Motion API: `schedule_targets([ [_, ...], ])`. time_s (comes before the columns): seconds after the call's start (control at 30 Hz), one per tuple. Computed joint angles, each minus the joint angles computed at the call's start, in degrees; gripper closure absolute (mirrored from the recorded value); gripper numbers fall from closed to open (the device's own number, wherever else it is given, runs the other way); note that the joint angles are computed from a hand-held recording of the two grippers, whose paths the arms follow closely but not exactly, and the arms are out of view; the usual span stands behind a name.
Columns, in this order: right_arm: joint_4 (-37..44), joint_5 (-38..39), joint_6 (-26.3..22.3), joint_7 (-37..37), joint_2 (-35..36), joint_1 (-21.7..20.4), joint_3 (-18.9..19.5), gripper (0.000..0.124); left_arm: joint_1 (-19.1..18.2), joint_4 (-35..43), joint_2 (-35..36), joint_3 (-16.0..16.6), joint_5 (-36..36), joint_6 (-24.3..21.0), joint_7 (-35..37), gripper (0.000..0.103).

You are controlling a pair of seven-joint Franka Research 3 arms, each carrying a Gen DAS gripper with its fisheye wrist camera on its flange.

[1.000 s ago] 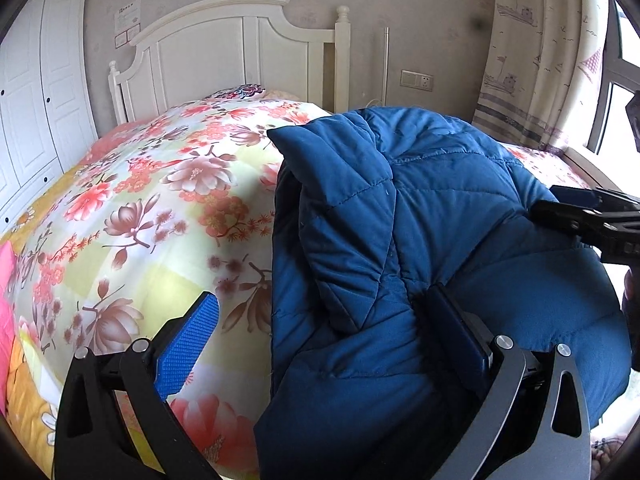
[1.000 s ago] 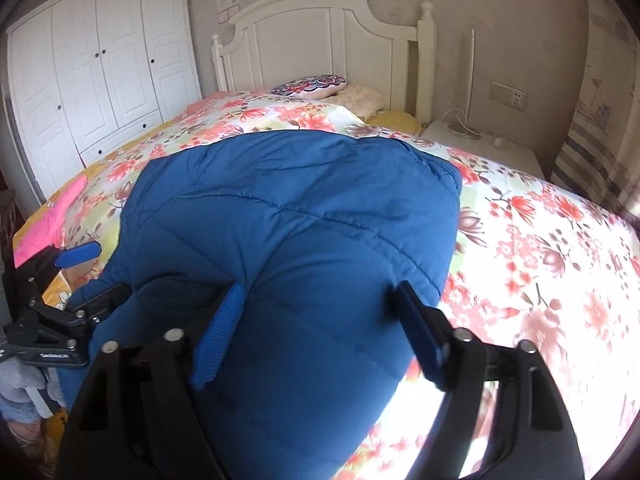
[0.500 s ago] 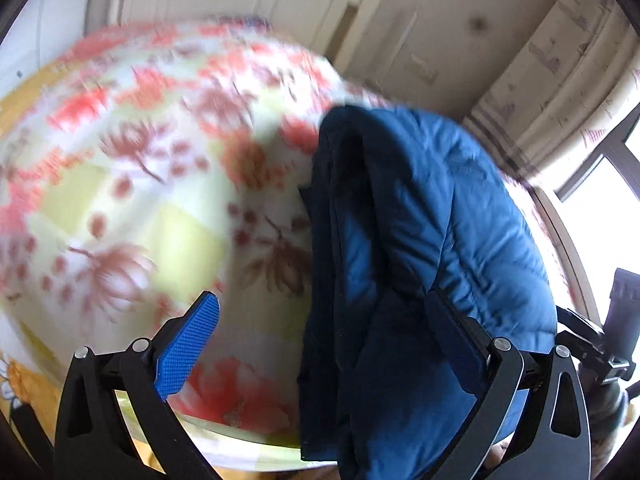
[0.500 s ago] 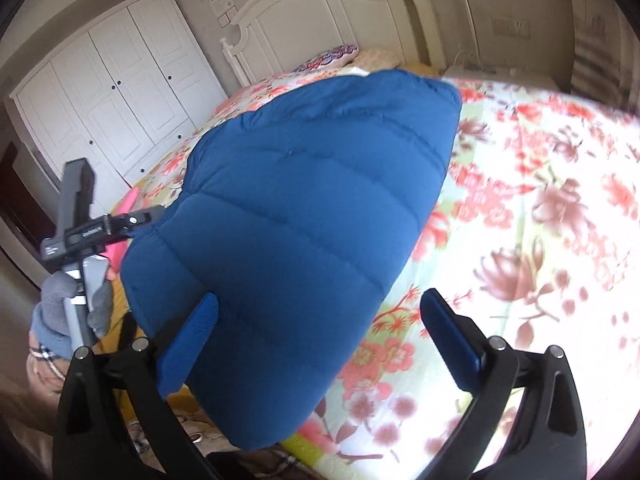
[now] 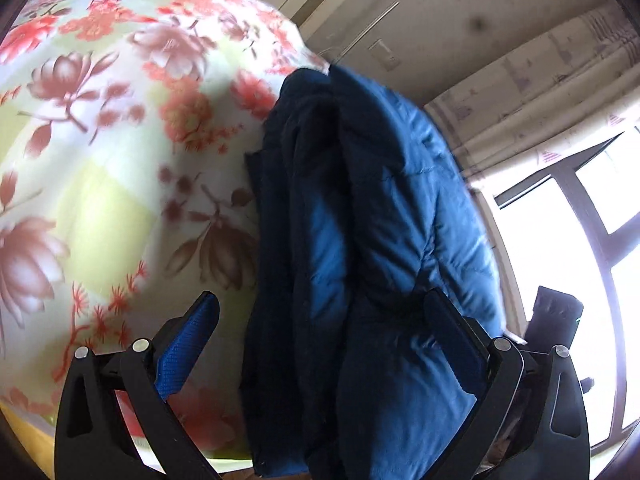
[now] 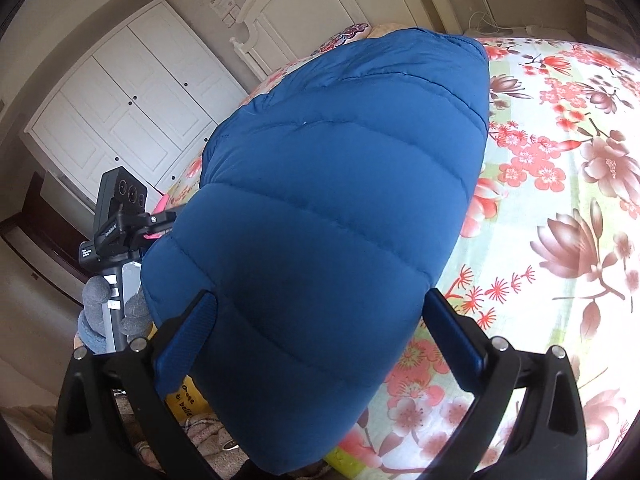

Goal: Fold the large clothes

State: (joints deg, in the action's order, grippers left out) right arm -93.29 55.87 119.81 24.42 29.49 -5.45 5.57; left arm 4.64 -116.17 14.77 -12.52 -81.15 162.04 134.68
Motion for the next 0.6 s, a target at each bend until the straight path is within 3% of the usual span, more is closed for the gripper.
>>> schedule_targets([
  [0.03, 0.28, -0.15, -0.21, 0.34, 0.13, 0.04, -0.02, 0.023, -1.54, 0.37, 0.32, 1.91, 3.02, -2.01, -2.55, 0.004],
  [0.1, 1.4, -0.8, -0.7, 0.85, 0.92, 0.05, -0.11, 0.023, -2.58, 0.65, 1.49, 1.93, 14.64, -0.69, -10.23, 0.004],
  [0.13, 1.48, -0.99, -0.68, 0.96, 0.94, 0.06, -0.09, 0.023, -1.34, 0.89, 1.86, 0.78, 15.73, -0.72, -10.65, 0.004],
  [0.2, 1.15, -1.11, -0.59, 1.19, 0.66, 0.07, -0.03, 0.023, 2.71, 1.57, 2.64, -2.02, 9.61, -4.01, -3.86, 0.004],
  [0.27, 1.25, -1.66, -1.04, 1.55, 0.62, 0.08, -0.11, 0.023, 3.92, 0.98, 2.26, -2.61, 6.57, -5.6, 1.37, 0.004],
  [0.47, 2.77, -3.23, -2.89, 3.52, 1.59, 0.15, -0.27, 0.023, 2.98, -1.77, 0.03, -0.44, 6.05, -8.47, 1.43, 0.004],
  [0.6, 3.39, -3.48, -1.56, 4.94, 2.5, 0.8, 0.01, 0.023, 2.6, 1.6, 2.18, -0.2, 8.0, -11.22, -0.36, 0.004],
])
